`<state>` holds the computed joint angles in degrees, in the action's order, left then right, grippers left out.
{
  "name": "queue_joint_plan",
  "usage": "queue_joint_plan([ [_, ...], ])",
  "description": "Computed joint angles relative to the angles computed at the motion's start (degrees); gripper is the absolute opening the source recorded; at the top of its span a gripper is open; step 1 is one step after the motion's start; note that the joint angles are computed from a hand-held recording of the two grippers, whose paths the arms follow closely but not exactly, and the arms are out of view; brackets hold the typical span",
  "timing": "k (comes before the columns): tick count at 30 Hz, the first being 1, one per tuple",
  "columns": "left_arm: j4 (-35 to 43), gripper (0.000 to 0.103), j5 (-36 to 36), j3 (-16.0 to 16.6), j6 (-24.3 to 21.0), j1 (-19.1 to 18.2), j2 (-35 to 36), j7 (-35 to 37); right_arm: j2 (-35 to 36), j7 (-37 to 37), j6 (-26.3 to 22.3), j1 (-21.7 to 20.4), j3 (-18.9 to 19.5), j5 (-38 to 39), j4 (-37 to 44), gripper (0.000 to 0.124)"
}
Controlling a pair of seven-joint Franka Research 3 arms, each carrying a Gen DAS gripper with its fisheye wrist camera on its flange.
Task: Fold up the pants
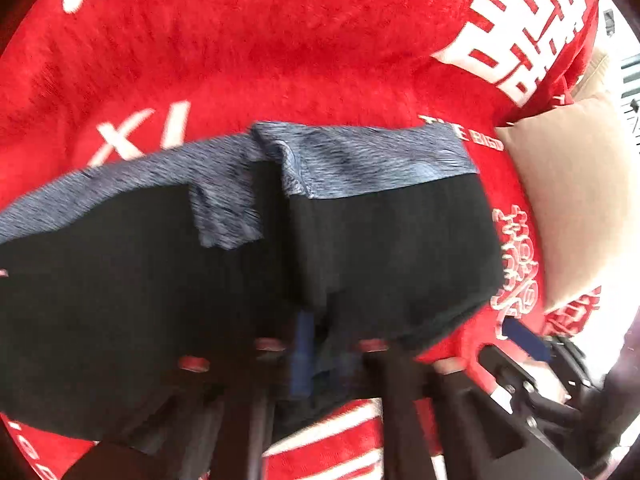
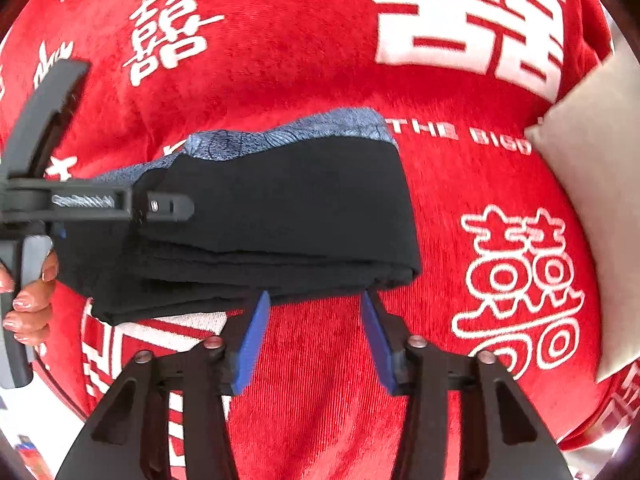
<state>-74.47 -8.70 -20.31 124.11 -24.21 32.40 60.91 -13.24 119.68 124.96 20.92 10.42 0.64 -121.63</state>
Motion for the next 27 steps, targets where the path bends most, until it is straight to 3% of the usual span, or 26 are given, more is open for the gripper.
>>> queue_joint_plan([
  [6, -5.8, 0.005, 2.2, 0.5, -1.4, -0.6, -4.8, -0.5, -1.8, -0.4, -0.1, -1.0, -1.0, 1.3, -0.6, 0.039],
  [9, -10.6, 0.005, 3.2, 0.7, 2.8, -1.2, -7.0, -1.9, -1.3, -2.2, -0.3, -1.2, -1.7, 3.5, -0.6, 0.039],
  [12, -11.3, 0.005, 4.3, 0.9, 4.0, -1.5, -7.3, -3.9, -0.5, -3.8, 1.1, -1.6, -2.8, 6.6, -0.3, 0.040],
  [20, -12.6, 0.006, 5.4, 0.7, 4.7, -1.4, -8.2, -5.1, 11.3, -7.4, 6.0, -4.3, -5.6, 10.9, 9.1, 0.040],
  [22, -12.6, 0.006, 5.9, 0.8, 4.8, -1.6, -8.3, -5.7, 14.8, -9.0, 6.4, -5.2, -6.7, 15.4, 11.7, 0.041],
  [24, -12.2, 0.006, 6.0, 0.8, 4.8, -1.7, -8.0, -6.3, 17.7, -11.8, 6.6, -6.5, -7.5, 21.2, 13.4, 0.051],
  [27, -11.9, 0.006, 6.3, 0.8, 4.9, -1.8, -7.6, -6.7, 21.5, -18.3, 4.7, -9.0, -7.6, 32.3, 15.4, 0.051],
])
